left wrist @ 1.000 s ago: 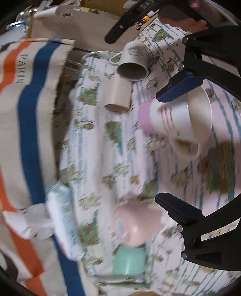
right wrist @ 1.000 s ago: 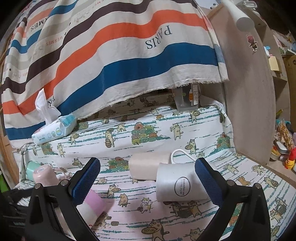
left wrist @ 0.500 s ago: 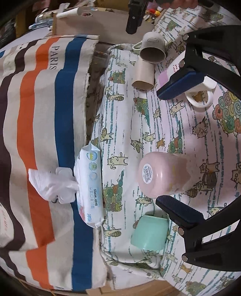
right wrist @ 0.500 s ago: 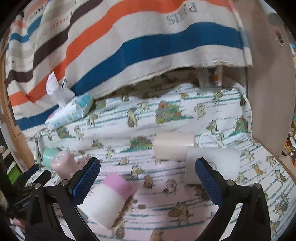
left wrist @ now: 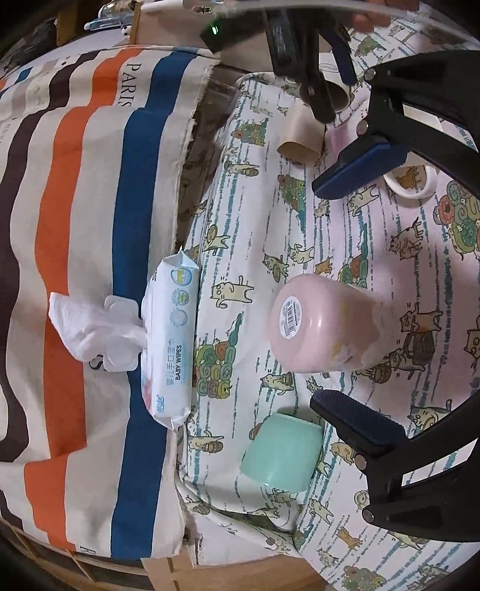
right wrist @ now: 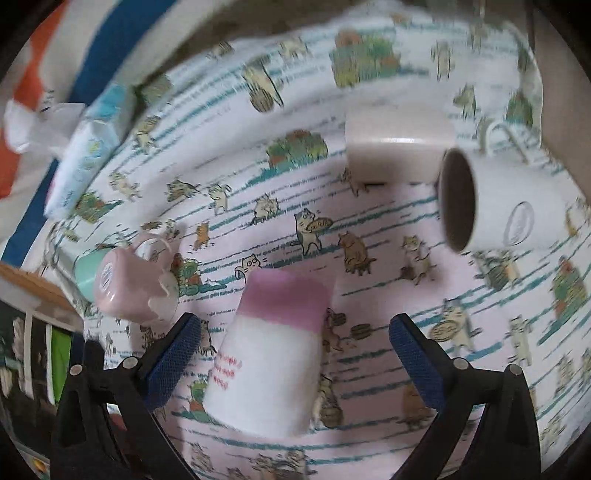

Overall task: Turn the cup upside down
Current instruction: 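Move the right tool over the inverted cup and grasp its body, then lift the cup with the right tool and lower it, pink base up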

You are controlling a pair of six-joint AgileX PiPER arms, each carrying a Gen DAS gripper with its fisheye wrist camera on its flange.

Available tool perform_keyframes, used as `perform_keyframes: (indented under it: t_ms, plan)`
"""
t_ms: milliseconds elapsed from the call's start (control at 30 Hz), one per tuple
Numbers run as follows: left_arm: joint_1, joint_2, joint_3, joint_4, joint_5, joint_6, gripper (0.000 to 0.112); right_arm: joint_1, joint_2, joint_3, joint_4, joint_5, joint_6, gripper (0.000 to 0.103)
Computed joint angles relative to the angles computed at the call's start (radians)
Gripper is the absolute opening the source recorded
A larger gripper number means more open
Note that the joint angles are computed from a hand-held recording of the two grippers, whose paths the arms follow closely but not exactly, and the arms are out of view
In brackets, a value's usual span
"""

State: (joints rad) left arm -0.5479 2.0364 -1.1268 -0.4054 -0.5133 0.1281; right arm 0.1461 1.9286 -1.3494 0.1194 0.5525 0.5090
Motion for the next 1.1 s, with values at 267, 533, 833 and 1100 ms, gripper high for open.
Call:
perform_keyframes:
  t_ms: [267, 533, 833, 1100]
  plan:
    - [-0.010, 0.012, -0.030, -0.117, 0.023, 0.103, 0.102, -0.008, 0.223, -0.310, -0.006, 0.223, 0.057, 0.090]
    - [-0.006, 0.017, -0.043, -0.169, 0.038, 0.133, 0.102, 0.004, 0.336, -0.454, -0.002, 0.347, 0.069, 0.075]
    - [-0.034, 0.009, -0.018, -0.181, -0.023, 0.175, 0.102, 0.033, 0.261, -0.368, -0.045, 0.277, 0.058, 0.068]
    - [-0.059, -0.001, 0.016, -0.177, -0.097, 0.198, 0.102, 0.120, 0.021, -0.114, -0.315, 0.137, 0.140, 0.067]
